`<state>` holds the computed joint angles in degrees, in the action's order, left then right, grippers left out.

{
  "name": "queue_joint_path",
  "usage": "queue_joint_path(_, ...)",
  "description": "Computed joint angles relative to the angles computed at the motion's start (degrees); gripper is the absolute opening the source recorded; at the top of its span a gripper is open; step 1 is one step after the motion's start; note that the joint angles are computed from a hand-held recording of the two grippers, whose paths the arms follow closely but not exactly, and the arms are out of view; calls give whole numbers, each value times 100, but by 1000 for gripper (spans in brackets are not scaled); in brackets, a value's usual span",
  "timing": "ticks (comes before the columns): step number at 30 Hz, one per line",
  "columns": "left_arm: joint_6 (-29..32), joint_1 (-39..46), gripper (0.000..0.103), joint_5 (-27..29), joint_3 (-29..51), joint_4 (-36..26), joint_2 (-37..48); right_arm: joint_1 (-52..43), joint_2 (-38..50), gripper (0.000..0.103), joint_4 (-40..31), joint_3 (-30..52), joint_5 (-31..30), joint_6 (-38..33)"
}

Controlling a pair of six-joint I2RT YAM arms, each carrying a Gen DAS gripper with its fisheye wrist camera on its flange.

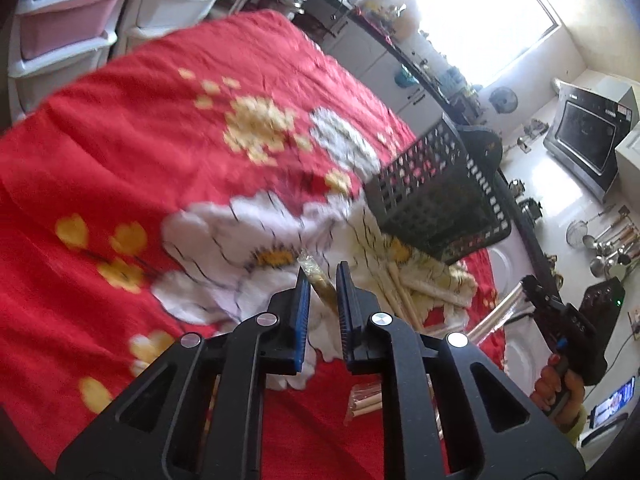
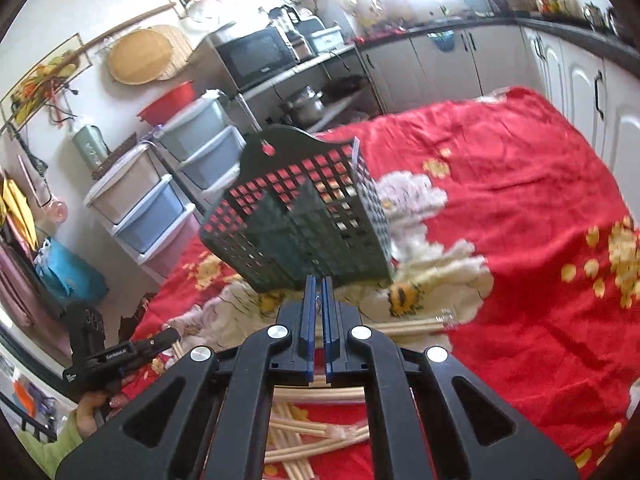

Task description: Organize utensils

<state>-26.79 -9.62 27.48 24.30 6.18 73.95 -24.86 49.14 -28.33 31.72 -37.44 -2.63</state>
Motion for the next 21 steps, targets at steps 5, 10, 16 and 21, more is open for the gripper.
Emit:
queue_joint_path(5,187,235,7,-14,235,-336,-362,154,-333,3,-120,227,23,110)
queue_joint_path(10,328,320,6,-54,532,-565,-570,143,-539,3,-293,506,-111,116)
queue_joint_path(16,359,65,4,-190,919,-745,-803,196,-725,3,-429,787,-102,115)
queue_joint_path(21,388,-331,3,-324,1239,-844,-894,192,-815,3,-496,939,-130,104)
